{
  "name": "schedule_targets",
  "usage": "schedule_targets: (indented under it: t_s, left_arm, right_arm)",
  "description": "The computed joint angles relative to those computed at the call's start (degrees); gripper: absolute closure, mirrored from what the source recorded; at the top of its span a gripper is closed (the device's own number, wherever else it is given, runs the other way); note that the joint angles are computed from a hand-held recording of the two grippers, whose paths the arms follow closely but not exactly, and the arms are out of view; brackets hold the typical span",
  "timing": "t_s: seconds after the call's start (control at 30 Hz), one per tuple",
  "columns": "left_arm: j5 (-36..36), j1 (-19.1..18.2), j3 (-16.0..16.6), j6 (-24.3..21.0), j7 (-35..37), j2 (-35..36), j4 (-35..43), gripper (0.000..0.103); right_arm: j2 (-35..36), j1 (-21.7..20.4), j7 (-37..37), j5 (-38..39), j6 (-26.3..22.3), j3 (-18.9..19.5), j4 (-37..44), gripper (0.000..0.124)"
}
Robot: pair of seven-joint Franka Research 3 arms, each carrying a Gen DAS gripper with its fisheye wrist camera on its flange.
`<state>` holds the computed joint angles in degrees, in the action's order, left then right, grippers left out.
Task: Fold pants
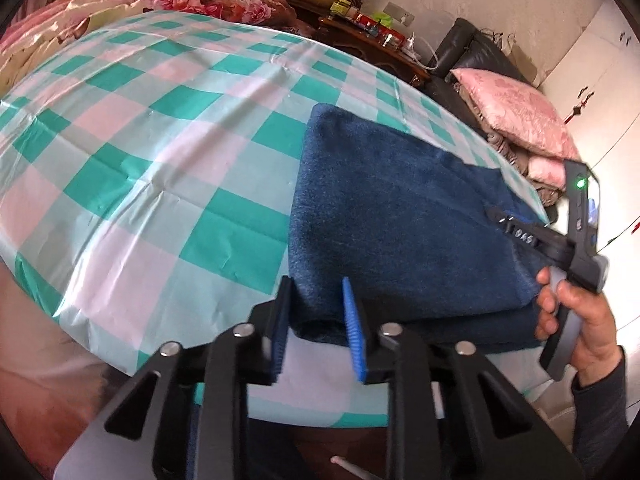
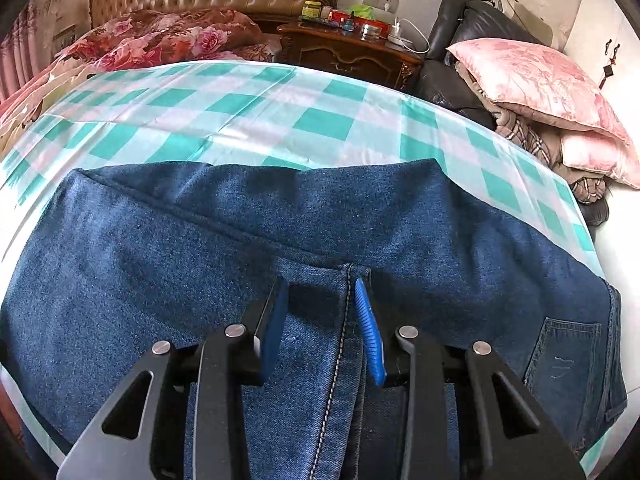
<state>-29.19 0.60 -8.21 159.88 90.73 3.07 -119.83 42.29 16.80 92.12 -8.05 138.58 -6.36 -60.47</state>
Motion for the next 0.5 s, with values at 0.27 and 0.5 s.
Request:
schedule_targets:
  t_s: [0.27,0.5]
  left_arm:
    - [-1.17,-0.64,0.09,0.82,1.37,-1.47,0.38,0.088]
    - [-2.23,-1.12,0.50,0.94,2.92,-1.72,0.63,0.088]
  right_arm:
    - [0.50,0.01,-0.34,-0.05,-1.23,-0.01,1.18,0.086]
    - [0.61,0.10,2.41,-0.43,-3.61,-0.63,2.38,0.071]
